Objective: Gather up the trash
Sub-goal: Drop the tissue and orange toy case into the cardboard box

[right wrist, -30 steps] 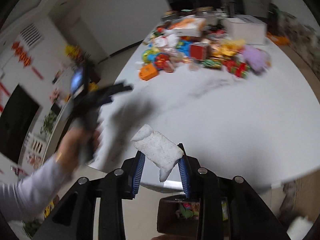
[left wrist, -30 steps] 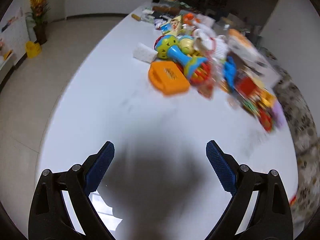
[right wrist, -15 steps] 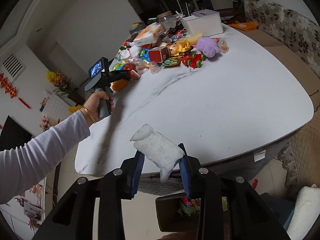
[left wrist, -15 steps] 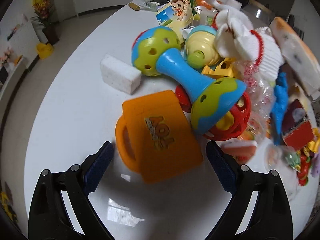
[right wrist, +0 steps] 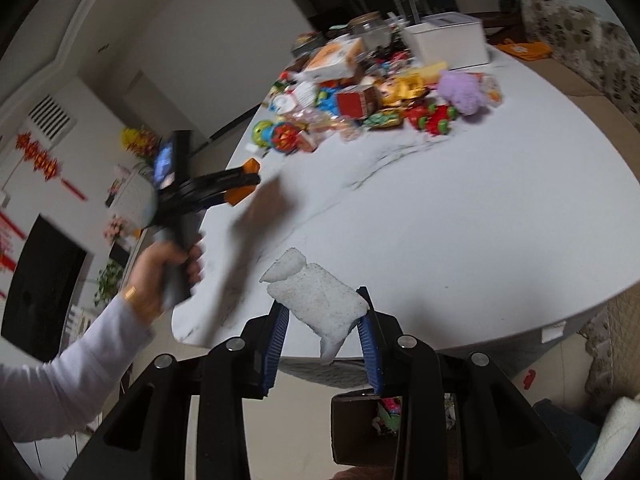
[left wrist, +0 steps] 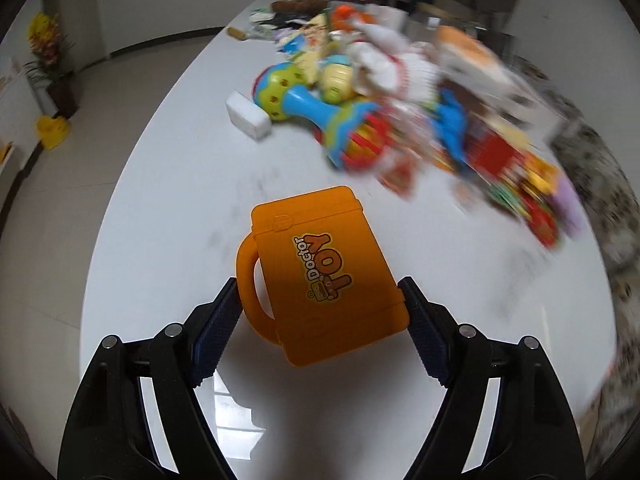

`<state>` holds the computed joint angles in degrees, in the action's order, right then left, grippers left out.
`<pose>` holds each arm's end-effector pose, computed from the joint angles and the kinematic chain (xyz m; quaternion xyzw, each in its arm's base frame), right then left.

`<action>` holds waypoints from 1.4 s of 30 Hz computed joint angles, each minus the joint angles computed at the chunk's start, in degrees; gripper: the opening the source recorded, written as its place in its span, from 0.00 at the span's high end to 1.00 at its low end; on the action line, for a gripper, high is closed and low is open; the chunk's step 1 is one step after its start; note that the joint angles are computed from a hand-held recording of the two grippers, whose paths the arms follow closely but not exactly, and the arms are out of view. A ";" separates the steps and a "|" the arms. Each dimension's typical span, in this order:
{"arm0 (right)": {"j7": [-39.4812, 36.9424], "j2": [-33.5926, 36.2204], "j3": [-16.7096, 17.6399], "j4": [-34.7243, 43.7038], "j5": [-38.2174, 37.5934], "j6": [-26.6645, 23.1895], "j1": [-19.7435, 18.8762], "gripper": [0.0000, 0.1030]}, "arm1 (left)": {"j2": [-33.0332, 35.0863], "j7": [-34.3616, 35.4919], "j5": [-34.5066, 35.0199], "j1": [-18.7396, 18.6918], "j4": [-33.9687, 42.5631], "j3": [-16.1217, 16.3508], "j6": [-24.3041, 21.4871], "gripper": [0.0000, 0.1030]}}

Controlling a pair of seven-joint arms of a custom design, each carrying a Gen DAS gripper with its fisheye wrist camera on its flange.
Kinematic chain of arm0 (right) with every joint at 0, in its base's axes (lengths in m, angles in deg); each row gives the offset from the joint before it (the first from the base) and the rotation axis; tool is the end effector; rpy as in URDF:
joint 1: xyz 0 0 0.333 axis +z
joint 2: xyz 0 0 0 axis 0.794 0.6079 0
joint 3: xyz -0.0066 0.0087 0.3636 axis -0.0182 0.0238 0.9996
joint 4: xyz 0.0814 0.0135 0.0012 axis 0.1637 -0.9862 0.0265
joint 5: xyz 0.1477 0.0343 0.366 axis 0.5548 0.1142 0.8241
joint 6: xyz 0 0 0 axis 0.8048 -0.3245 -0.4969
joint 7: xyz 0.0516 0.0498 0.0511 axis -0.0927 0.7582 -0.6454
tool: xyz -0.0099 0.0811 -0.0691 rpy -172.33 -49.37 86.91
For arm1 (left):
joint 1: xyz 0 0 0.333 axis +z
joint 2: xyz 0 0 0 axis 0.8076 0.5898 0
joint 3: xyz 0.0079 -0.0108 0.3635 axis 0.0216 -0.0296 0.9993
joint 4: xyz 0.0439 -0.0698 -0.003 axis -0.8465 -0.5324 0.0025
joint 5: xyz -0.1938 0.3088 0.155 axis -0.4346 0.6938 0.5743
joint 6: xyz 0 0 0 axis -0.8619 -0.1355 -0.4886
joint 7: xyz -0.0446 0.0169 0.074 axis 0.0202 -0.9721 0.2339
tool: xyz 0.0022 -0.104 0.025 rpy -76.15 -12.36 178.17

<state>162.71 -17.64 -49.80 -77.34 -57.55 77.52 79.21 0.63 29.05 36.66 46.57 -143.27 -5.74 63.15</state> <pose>0.3665 0.3259 0.7448 -0.6445 0.6660 -0.0251 0.3748 0.5899 -0.1770 0.7358 -0.6635 0.6990 -0.2345 0.1272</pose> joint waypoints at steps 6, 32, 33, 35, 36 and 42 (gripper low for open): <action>-8.11 1.41 -1.47 1.95 4.41 -3.40 2.99 0.67 | -18.91 5.70 -10.00 -1.29 -15.47 0.75 -3.57 0.26; -12.39 9.37 -0.62 -27.63 9.17 -7.38 3.40 0.29 | -13.55 -12.48 -17.68 -13.27 -55.21 -7.14 -2.04 0.22; -11.55 10.60 -0.77 -27.70 8.51 -8.20 3.25 0.19 | -11.79 -10.99 -19.39 -13.55 -55.68 -6.44 -2.67 0.22; -10.10 12.25 -1.16 -28.88 9.10 -9.25 3.18 0.25 | -7.36 -8.39 -20.43 -13.53 -54.63 -5.85 -4.42 0.22; -9.81 12.79 -1.40 -28.87 9.37 -9.72 3.07 0.25 | -6.69 -8.33 -19.67 -13.43 -54.24 -5.93 -5.06 0.21; -10.12 8.84 -1.66 -28.04 7.77 -13.95 3.01 0.21 | -10.83 -8.42 -19.54 -12.74 -53.80 -5.39 -8.61 0.13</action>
